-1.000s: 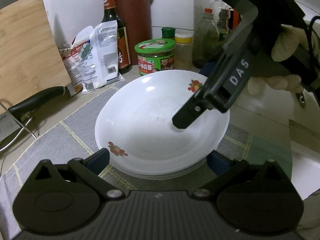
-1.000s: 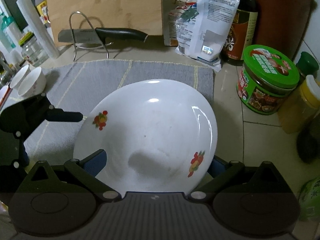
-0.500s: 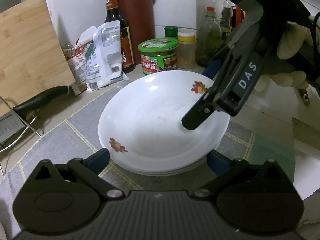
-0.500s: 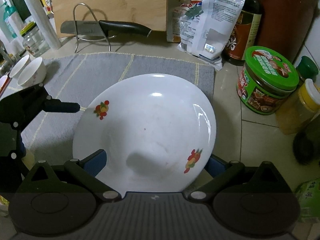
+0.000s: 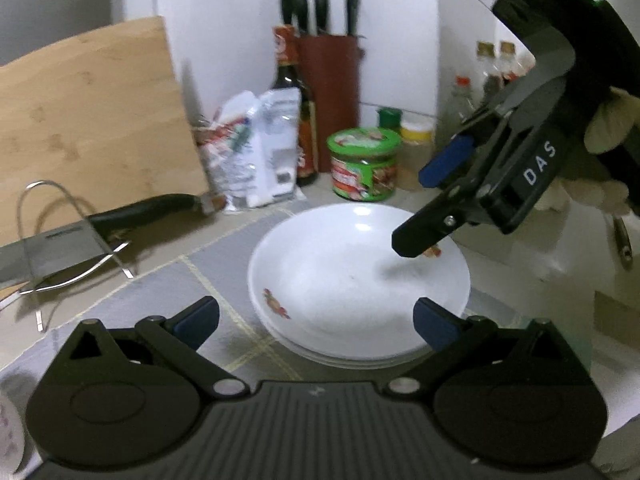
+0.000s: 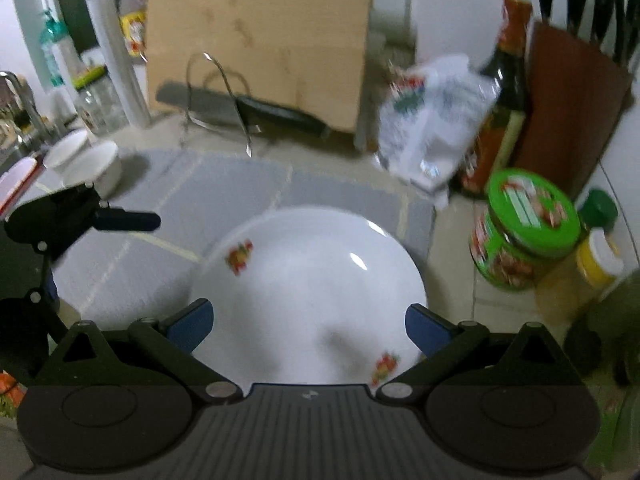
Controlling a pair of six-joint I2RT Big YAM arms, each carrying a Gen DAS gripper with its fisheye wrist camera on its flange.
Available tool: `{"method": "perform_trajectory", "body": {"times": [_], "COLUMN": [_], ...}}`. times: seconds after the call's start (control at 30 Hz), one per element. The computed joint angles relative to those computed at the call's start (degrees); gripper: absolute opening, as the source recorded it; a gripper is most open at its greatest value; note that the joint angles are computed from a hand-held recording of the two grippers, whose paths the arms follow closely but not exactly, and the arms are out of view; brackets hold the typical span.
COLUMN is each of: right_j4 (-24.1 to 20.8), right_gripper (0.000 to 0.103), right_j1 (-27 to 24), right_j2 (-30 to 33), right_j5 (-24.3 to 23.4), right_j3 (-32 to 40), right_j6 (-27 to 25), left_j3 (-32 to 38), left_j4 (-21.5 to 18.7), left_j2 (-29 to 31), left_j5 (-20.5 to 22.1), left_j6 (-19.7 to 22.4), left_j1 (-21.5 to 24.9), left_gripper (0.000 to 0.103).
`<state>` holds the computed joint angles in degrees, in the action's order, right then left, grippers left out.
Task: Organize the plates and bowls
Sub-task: 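Open the right gripper and release the plate on the stack, then move the right gripper to a white porcelain bowl and grasp its rim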
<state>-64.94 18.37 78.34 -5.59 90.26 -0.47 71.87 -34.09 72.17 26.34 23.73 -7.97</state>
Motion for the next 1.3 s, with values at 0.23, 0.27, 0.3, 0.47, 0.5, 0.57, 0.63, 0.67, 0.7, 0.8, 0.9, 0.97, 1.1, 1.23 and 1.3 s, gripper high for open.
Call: {"method": "perform_trajectory", "body": {"times": [0.23,0.27,0.3,0.47,0.5,0.57,0.63,0.67,0.7,0.8,0.9,0.97,1.1,1.23,1.3], "right_j4": [6.2,6.6,6.8,10.2,10.7,10.7,10.8,11.0,11.3,11.8,12.8,12.9,12.0,12.1,12.2], "right_gripper": [0.103,0.103,0.103,0.103,0.103,0.103,0.103,0.103,0.103,0.103,0.103,0.103,0.103,0.103,0.103], "right_j1": [3.1,3.5,4.1,8.9,10.1,12.3,14.6,15.4,16.5,19.5,22.0,23.4,25.8,27.0,27.5], "right_j2": [0.5,0.8,1.2,2.1,2.2,3.0,3.9,4.2,4.5,5.6,6.3,6.9,8.9,11.3,12.5], "right_j5": [1.1,0.4,0.0,2.2,2.8,3.2,3.7,3.4,3.5,5.2,6.5,6.9,7.7,5.9,4.6], "right_j3": [-0.7,-0.5,-0.1,-0.2,-0.4,-0.2,0.0,0.1,0.2,0.8,1.1,1.6,3.6,6.0,7.5], "right_j6": [-2.5,-2.3,-1.8,0.7,1.4,3.0,5.6,6.7,8.2,12.3,15.2,16.1,16.5,17.4,17.2], "left_j3": [-3.6,-4.2,-4.8,-7.8,-8.2,-9.1,-9.8,-10.2,-10.8,-12.0,-13.0,-13.3,-13.9,-14.4,-14.4], "left_j4": [2.8,3.1,3.5,3.8,3.5,2.9,1.4,1.2,1.0,-0.3,-1.0,-1.2,-1.1,-1.0,-1.4], "left_j2": [-4.7,-5.5,-6.3,-10.2,-10.8,-12.0,-13.1,-13.7,-14.4,-15.7,-16.4,-16.4,-16.6,-16.3,-15.5], "left_j5": [-4.7,-5.1,-5.6,-6.9,-7.3,-6.4,-5.1,-4.6,-4.2,-2.6,0.6,2.3,4.9,6.3,6.3], "left_j6": [-6.9,-7.5,-8.1,-10.3,-10.5,-10.6,-10.0,-9.6,-9.0,-6.9,-5.4,-4.7,-3.1,-1.2,-0.1], "left_j1": [1.9,2.4,2.9,6.9,8.0,10.3,13.0,14.2,15.4,19.5,23.8,26.2,30.5,34.8,36.8], "left_gripper": [0.103,0.103,0.103,0.103,0.103,0.103,0.103,0.103,0.103,0.103,0.103,0.103,0.103,0.103,0.103]}}
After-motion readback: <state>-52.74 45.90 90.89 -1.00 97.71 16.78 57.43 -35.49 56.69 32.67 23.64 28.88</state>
